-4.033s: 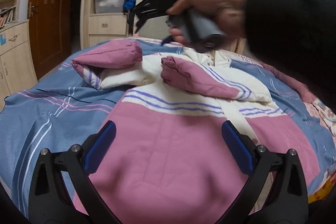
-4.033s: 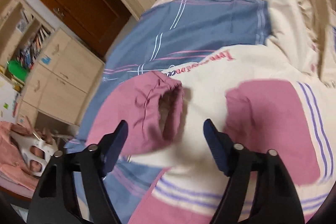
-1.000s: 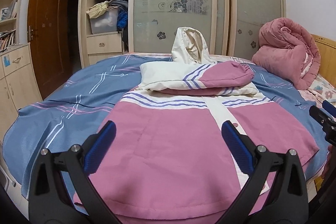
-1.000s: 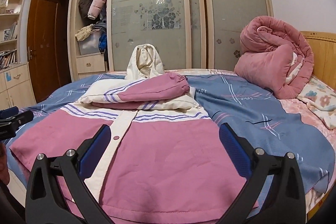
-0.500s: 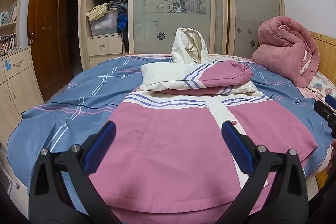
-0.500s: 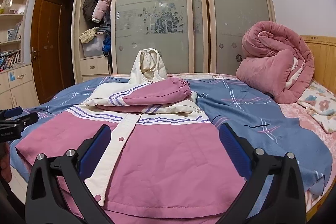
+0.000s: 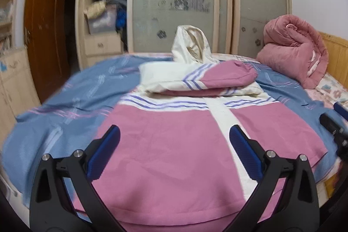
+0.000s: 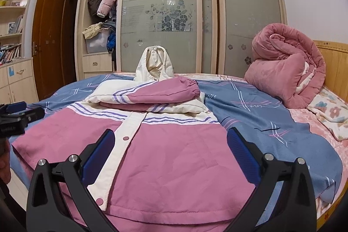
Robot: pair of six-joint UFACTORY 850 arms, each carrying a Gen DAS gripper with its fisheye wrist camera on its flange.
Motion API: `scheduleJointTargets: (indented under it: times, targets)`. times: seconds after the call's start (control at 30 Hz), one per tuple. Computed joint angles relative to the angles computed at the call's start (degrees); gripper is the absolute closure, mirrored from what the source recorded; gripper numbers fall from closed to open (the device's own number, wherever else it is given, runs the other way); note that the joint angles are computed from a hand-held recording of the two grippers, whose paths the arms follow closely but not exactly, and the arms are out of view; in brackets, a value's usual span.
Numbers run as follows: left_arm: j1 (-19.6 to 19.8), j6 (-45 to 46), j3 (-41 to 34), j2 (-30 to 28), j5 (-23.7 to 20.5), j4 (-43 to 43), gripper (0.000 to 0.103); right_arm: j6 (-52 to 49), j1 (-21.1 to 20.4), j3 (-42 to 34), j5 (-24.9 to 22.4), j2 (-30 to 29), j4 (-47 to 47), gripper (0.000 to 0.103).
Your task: Fold large clothes
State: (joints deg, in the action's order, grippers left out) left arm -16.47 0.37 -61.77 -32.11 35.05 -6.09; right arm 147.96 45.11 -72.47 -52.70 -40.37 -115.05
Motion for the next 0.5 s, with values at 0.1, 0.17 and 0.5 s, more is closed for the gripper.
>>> scheduleJointTargets:
  times: [0.1,0.17,0.5]
  targets:
    - [0.89,-7.07,-2.93,-1.77,-4.55,5.9,0.002,1.02,-0.54,-0.86,2.11,-0.66,-0.65,0.001]
    - [1.31,-10.36,-4.38,-2.76,-6.4,8.29,0.002,-1.73,-0.56,-2.4,4.04,-1.54,1.9,0.001]
    - [2.94,-22.23,-10.09,-5.23,-10.81,16.45,0.002,-13.24,0.86,-9.1,9.51,-2.68,8.26,0.001]
